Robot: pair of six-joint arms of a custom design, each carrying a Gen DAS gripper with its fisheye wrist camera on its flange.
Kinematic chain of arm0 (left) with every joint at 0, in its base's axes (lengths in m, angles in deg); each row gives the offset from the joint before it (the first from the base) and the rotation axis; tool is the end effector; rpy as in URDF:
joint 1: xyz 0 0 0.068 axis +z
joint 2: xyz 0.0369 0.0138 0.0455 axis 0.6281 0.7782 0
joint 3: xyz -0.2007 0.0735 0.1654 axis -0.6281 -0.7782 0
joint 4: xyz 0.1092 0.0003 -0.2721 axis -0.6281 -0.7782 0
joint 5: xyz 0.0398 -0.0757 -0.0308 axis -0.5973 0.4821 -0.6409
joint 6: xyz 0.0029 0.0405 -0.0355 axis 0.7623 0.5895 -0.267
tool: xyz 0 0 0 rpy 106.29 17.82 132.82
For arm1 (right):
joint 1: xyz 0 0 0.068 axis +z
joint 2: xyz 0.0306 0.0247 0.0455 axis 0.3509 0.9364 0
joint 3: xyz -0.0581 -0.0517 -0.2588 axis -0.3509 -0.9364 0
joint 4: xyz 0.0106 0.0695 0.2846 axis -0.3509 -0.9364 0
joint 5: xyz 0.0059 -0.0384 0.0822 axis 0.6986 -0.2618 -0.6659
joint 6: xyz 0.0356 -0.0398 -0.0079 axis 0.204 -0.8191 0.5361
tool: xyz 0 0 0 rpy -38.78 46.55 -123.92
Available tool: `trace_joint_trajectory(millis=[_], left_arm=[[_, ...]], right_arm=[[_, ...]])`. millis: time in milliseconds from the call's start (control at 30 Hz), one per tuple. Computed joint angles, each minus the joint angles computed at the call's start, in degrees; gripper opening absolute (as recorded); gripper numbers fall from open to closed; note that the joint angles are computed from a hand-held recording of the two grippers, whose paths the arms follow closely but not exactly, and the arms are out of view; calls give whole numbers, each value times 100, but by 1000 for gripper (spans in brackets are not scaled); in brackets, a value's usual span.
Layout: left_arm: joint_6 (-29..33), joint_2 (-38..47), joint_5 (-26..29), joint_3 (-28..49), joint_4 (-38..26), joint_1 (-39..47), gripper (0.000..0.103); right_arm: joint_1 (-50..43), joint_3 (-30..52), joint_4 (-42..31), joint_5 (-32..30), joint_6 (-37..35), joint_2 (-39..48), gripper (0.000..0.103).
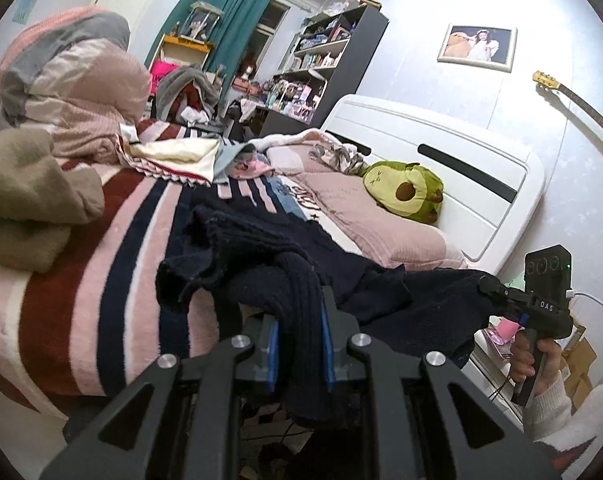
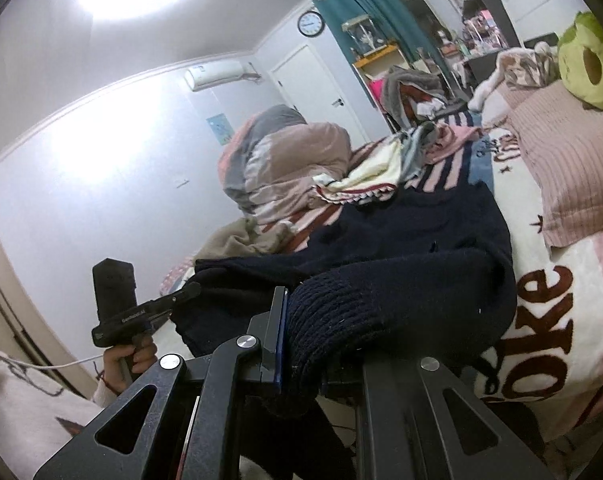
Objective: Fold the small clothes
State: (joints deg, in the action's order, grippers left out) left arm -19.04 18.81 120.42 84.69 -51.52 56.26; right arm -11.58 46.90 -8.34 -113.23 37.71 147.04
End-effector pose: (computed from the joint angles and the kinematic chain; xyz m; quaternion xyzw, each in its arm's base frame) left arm 0.2402 0.0461 0.2451 0.1015 0.8213 -0.2982 0.4756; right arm 0.2170 -0.0970 0.2393 -0.1373 0.7972 0.3571 0.4670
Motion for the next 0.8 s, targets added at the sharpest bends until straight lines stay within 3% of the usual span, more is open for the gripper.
trace_joint_trajectory(millis=[233,500,800], left_arm=[[-7,-436,350,120,-237,366,14],[-438,81,-229,572,394,-66,14],[-851,1554,-1213,1825,959,-766,15]], right_arm=[[-106,171,-310,-266,-187,-266,6],[33,353,1250,20,1219,56,6],[497,1321,2342,748,2187,1261,6]])
